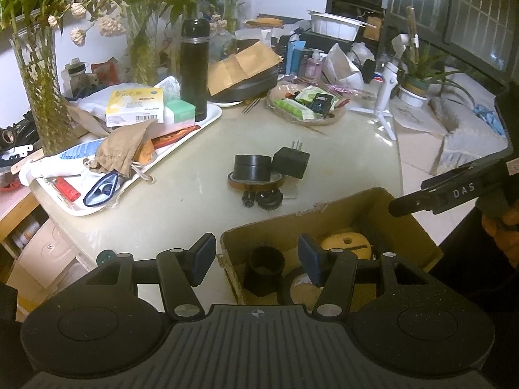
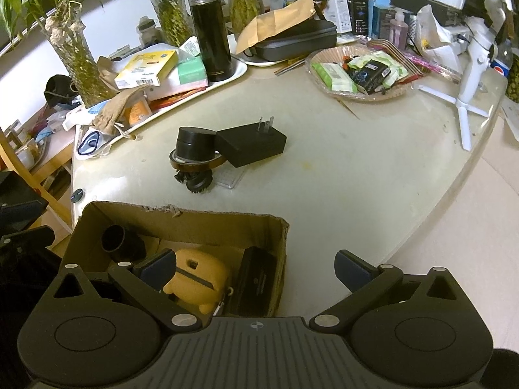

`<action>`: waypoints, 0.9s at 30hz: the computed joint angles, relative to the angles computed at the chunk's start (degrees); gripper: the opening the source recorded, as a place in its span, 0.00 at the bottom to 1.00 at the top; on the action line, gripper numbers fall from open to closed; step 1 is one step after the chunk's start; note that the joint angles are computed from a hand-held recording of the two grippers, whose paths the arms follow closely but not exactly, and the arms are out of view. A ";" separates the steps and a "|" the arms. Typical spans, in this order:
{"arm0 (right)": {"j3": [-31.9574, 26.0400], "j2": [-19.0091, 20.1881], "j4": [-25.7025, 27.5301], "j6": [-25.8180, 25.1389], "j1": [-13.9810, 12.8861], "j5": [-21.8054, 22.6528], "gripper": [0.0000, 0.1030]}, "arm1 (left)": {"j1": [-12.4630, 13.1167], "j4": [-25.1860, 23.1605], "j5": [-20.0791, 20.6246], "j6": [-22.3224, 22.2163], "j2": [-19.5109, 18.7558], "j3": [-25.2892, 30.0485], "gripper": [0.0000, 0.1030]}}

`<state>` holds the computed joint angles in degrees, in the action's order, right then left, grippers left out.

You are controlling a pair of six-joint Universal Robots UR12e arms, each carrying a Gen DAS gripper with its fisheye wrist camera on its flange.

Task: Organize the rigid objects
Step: 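Move the right tool from the box toward the black plug charger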

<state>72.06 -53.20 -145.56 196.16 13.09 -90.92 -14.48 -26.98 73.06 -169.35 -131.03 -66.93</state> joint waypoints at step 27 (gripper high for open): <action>-4.04 3.46 -1.95 -2.13 -2.32 4.53 1.00 | -0.06 -2.08 -1.27 -0.71 -3.29 4.98 0.54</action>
<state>68.02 -49.74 -147.50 194.03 10.78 -86.39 -14.54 -29.06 71.79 -170.06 -134.32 -61.95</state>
